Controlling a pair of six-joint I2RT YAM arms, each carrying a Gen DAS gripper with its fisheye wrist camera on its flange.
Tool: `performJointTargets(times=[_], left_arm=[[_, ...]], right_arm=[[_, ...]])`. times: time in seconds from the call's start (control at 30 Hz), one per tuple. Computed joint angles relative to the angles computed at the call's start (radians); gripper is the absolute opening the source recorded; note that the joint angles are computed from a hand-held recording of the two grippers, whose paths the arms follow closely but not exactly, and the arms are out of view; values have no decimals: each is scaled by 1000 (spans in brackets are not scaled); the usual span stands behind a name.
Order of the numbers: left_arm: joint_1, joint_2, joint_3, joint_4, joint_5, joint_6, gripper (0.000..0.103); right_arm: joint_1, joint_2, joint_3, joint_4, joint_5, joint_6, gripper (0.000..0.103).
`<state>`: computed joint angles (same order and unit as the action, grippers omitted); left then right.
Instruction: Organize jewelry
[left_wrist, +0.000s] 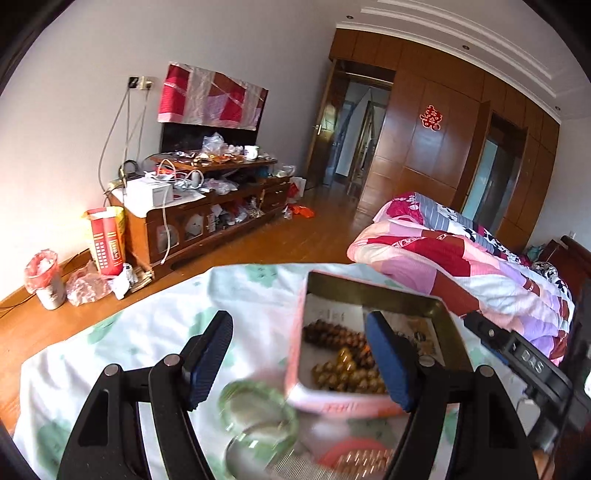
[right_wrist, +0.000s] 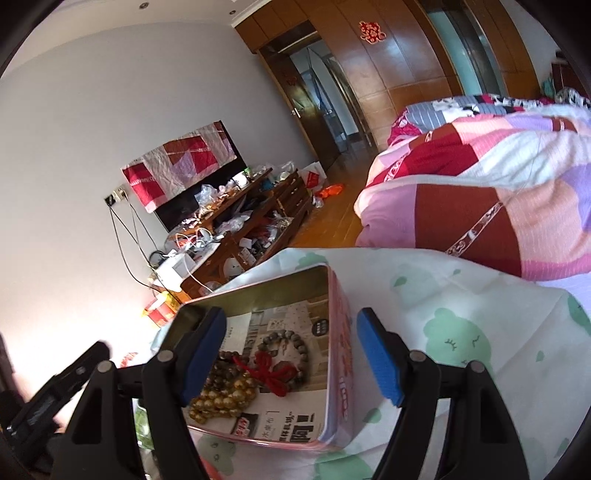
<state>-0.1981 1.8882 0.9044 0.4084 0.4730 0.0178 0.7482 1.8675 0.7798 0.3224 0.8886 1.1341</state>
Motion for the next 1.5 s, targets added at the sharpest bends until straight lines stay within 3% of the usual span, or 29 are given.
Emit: performJointTargets(times=[0.27,0.53,0.87,1.07,1.23,1.4,1.47,1.5], left_arm=[[58,-4,-79,-2,14,84,74],[92,-63,-161,-32,60,163,74],[169,-76,-171,-131,119,234,74],[173,-89,-190,-131,120,245,74],[179,-102,-203,-143,117,265,74],[192,-104,-200,-155,117,263,74],[197,-105,-202,-157,120,265,74],[199,-106,-204,-158,121,266,74]], right_arm=[[88,1,49,-211,69,144,76],[163,27,93,-297,58,224,76],[179,82,158,-287,-3,110,70],[177,135,214,-259,-106,-12,65],[155,202,317,-311,-229,-126,65],[125,244,365,-378,-334,-116,53],[134,244,364,-379,-335,-123,41],[142,244,368,-389,-331,-126,31]])
